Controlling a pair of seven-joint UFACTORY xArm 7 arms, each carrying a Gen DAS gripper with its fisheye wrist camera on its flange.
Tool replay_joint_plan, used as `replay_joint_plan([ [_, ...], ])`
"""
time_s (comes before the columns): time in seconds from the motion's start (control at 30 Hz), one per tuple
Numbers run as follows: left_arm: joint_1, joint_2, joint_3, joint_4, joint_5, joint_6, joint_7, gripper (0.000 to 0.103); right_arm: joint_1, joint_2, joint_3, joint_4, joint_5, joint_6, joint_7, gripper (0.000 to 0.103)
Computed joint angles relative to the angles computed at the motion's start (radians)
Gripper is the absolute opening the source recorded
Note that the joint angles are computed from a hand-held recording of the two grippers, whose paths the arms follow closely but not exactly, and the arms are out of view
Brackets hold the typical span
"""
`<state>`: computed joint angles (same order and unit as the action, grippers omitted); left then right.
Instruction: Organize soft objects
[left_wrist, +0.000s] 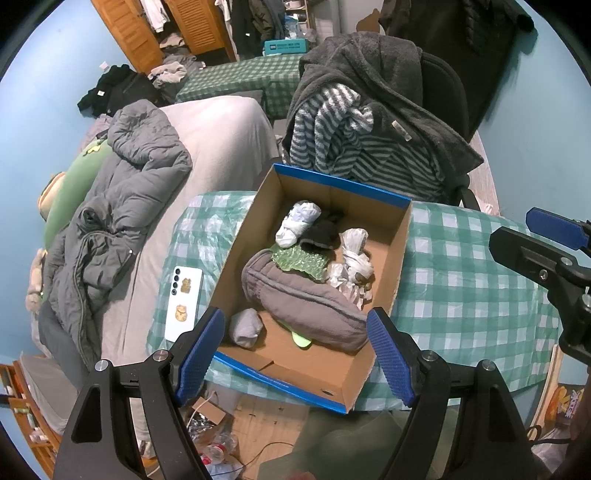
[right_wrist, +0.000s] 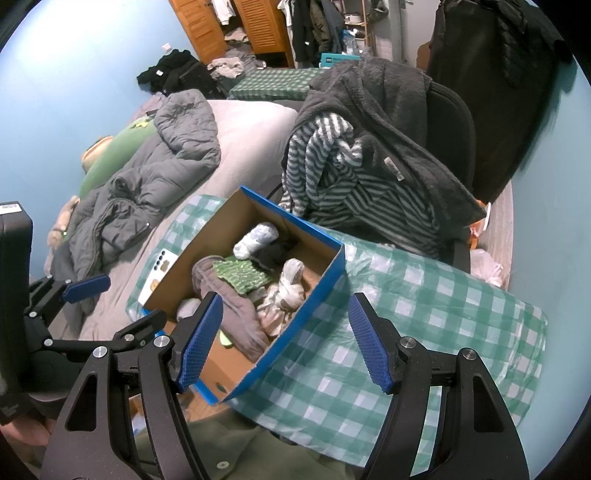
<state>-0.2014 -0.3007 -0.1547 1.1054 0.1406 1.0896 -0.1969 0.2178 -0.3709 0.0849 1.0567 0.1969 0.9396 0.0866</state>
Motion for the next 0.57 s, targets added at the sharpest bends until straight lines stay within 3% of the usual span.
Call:
replay_joint_plan([
  [0.57, 0.001, -0.001, 0.006, -0.013, -0.005, -0.007, 0.018, 0.081, 0.003, -0.001, 0.001, -0.003, -0.001, -0.002, 0.006, 0.07],
])
